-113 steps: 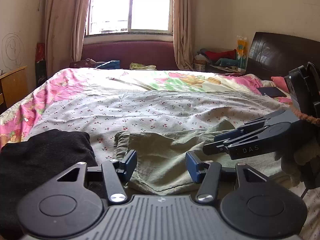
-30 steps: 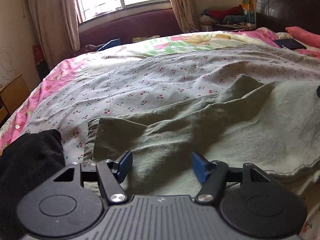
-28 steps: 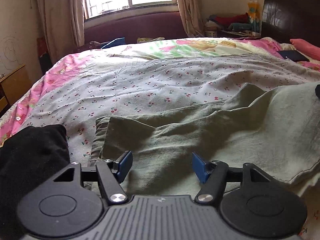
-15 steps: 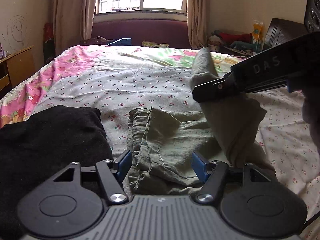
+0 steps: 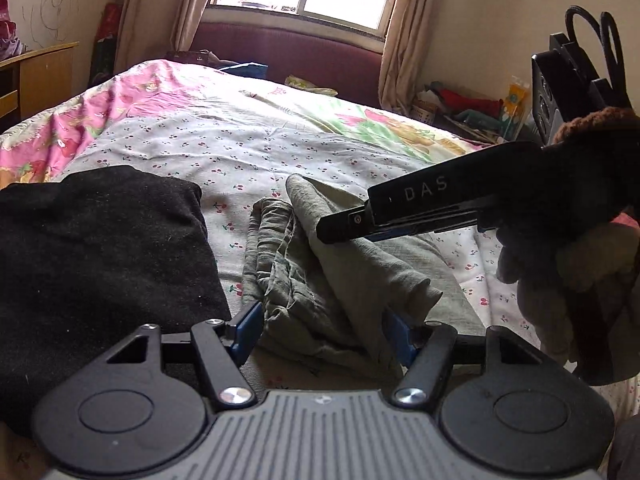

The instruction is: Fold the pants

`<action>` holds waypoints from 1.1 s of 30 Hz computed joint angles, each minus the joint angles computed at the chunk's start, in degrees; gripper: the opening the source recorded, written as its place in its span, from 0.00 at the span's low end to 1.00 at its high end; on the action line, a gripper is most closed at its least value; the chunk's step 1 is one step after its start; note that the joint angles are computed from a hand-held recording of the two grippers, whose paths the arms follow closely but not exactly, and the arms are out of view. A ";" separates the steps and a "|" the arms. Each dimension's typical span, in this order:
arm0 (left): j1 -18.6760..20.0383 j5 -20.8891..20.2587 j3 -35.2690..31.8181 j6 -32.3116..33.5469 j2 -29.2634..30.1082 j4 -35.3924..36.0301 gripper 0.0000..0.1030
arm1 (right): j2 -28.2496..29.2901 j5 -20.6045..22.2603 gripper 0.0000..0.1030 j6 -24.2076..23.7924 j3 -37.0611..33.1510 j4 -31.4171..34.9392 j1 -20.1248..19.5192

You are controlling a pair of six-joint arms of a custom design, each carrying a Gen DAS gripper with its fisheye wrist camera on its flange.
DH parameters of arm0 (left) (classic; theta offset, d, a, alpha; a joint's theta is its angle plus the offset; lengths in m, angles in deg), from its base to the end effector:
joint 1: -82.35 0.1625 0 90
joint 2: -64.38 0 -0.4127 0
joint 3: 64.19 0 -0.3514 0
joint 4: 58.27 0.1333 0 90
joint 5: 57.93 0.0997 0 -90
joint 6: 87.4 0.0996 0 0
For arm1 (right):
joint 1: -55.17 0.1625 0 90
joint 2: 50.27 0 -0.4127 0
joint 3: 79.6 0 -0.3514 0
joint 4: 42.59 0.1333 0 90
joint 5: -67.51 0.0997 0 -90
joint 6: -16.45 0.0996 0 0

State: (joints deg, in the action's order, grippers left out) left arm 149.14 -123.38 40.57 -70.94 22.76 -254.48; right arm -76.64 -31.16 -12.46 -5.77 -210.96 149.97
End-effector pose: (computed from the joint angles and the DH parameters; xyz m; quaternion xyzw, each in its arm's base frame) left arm -0.0767 -0.6221 0.1250 0.2350 0.8815 -0.3697 0.1763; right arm 0.1801 -0.7310 0.0536 0.2594 -0.9256 0.2446 0.1267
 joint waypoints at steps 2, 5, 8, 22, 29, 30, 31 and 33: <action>-1.02 0.98 1.09 0.36 -0.05 -2.18 0.77 | 0.19 1.04 0.37 0.86 -1.59 0.38 -0.12; -2.39 2.25 1.33 1.36 0.66 -4.30 0.80 | 2.07 -1.04 0.39 2.69 -5.48 0.57 0.27; -3.59 6.60 -1.18 2.54 3.37 -3.35 0.81 | 5.10 -2.88 0.39 4.76 -11.58 6.13 0.50; -1.42 9.69 -4.41 -2.41 3.73 -0.09 0.29 | 10.32 -8.35 0.05 5.26 -18.98 7.68 2.07; -0.70 12.81 -5.52 -2.96 4.25 -0.68 0.22 | 12.92 -6.82 0.05 6.14 -22.27 7.94 2.77; -0.44 13.07 -5.70 -3.58 4.17 0.90 0.22 | 14.05 -7.14 0.05 6.17 -23.76 8.96 2.75; -0.37 12.97 -5.44 -3.70 4.07 1.10 0.22 | 15.41 -7.88 0.05 5.80 -25.28 9.41 2.77; -0.24 10.81 -3.78 -4.61 2.98 0.27 0.22 | 16.87 -8.78 0.04 5.08 -26.47 8.83 2.75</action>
